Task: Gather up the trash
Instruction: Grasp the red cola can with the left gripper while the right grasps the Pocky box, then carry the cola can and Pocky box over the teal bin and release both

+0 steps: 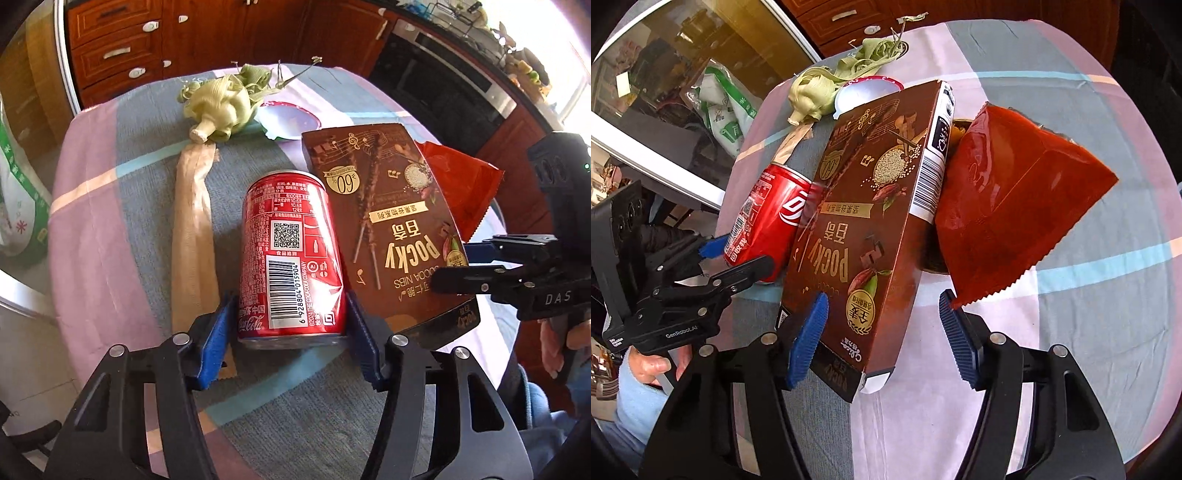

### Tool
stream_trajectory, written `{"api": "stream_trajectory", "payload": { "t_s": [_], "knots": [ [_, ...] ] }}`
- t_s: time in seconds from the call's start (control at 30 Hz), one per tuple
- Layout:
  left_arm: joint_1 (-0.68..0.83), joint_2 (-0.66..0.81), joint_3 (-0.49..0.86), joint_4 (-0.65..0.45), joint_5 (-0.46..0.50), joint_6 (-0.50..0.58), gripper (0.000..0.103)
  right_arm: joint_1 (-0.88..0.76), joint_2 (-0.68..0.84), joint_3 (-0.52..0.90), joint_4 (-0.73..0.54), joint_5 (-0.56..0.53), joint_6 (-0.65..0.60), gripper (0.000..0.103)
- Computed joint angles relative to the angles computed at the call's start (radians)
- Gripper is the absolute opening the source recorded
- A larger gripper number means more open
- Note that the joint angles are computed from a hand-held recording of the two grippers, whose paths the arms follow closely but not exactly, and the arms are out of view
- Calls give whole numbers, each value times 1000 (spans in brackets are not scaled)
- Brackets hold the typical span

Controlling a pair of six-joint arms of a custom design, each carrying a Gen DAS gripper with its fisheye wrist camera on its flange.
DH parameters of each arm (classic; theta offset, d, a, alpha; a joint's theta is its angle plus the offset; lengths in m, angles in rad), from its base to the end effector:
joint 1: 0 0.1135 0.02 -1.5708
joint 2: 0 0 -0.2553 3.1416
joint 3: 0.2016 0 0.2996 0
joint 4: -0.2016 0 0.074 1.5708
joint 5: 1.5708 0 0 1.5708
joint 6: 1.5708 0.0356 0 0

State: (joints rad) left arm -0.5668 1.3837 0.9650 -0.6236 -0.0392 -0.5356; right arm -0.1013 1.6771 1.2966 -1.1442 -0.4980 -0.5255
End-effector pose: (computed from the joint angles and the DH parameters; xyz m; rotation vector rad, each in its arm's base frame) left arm 0.2710 -0.1708 0.2052 0.0273 2.6518 -0.3315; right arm 0.3467 -0.0182 0.2089 -0.6203 2.8010 0.6735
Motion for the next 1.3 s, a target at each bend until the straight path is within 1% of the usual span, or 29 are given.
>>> {"api": "stream_trajectory", "payload": {
  "t_s": [0.1,0.13,0.2,0.27,0.3,0.37,0.43,0.6,0.67,0.73,0.8,1.03,1.3],
  "knots": [
    [8,-21,-28,30,45,-3,60,8,14,6,3,-17,17,60],
    [9,-24,-32,34,51,-6,60,14,7,0,12,-18,19,51],
    [6,-28,-35,32,47,-17,60,20,-21,-9,21,-25,23,48],
    [5,-29,-34,29,48,-26,60,23,-43,-4,12,-40,21,41],
    [0,-27,-31,27,42,-24,60,25,-50,4,2,-52,20,40],
    [-15,-20,-21,20,30,-13,60,33,-54,22,-26,-71,-1,38],
    [-26,-8,-8,20,29,-8,60,60,-50,35,-38,-66,-12,38],
    [-48,12,9,19,9,-38,60,117,-37,17,27,-18,45,38],
    [-52,17,14,19,-2,-63,60,125,-61,-9,63,-8,59,26],
    [-63,18,17,14,-26,-89,59,124,-97,-35,93,-1,58,21],
    [-77,6,16,6,-53,-115,59,108,-128,-46,106,-9,53,21],
    [-126,-45,31,-38,-137,-191,59,23,-151,6,48,-65,-11,20],
    [-190,-53,100,-118,-229,-245,59,-54,-180,72,-55,-152,-102,20]
  ]
}}
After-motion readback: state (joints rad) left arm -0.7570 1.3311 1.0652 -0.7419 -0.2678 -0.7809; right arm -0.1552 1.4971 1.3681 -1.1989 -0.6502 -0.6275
